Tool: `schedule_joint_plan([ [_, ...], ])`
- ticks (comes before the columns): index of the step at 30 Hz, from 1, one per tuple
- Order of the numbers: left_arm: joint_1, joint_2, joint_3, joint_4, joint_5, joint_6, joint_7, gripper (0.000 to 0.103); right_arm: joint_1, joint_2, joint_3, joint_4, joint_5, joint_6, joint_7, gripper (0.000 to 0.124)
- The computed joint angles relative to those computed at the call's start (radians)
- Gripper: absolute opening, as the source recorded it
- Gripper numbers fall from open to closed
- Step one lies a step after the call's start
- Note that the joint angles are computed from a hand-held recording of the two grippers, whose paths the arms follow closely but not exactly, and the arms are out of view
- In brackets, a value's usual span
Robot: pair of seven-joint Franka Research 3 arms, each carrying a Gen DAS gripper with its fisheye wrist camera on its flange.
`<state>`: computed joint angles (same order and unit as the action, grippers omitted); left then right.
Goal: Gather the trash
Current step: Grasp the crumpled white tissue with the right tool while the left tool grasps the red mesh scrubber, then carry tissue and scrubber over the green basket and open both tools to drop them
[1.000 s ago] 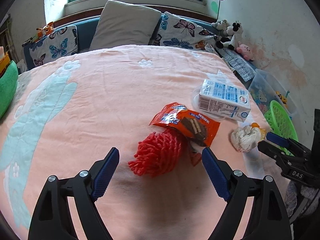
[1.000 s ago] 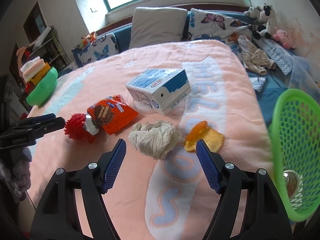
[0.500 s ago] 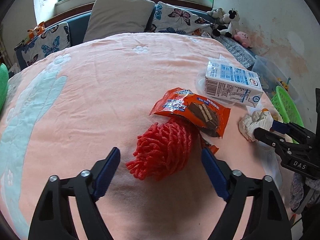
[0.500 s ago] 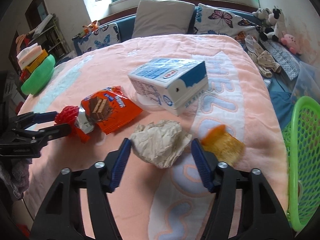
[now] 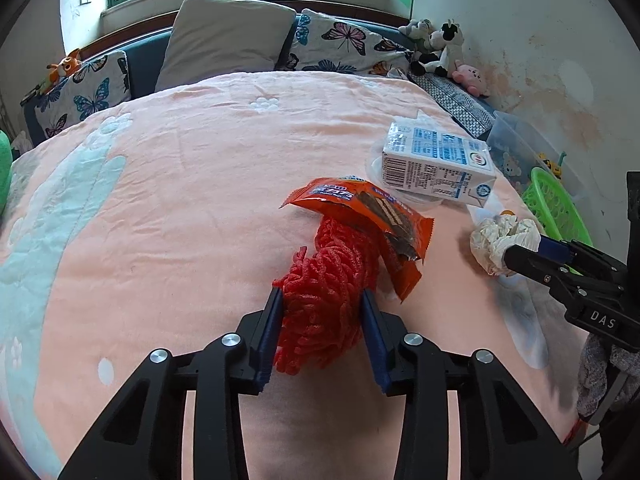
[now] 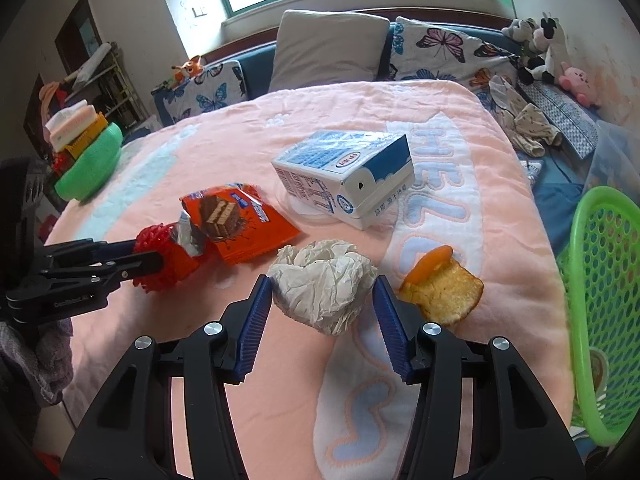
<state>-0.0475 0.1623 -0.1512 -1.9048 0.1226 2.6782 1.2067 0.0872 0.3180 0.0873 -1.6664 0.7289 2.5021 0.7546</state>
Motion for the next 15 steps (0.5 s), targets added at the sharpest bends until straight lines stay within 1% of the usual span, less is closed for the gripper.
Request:
schedule_joint_plan([
  [7,-0.011,-0.083,-0.004,-0.083,0.002,0.000,-0.008,0.035,-0.026,-0.072,-0.002,-0.067,0.088,-0.028,-0.065,0.053],
  [10,-0.017,-0.133,-0.005,-0.133,-0.018,0.013,-0.002,0.034,-0.025,-0.104,-0.011,-0.102,0.122,-0.024,-0.095,0.053],
  [12,-0.024,-0.156,-0.004,-0.153,0.000,0.012,-0.021,0.034,-0.026,-0.126,-0.019,-0.125,0.145,-0.026,-0.112,0.053],
  [15,-0.031,-0.192,-0.001,-0.185,-0.011,0.028,-0.020,0.033,-0.023,-0.149,-0.032,-0.148,0.168,-0.022,-0.134,0.053],
])
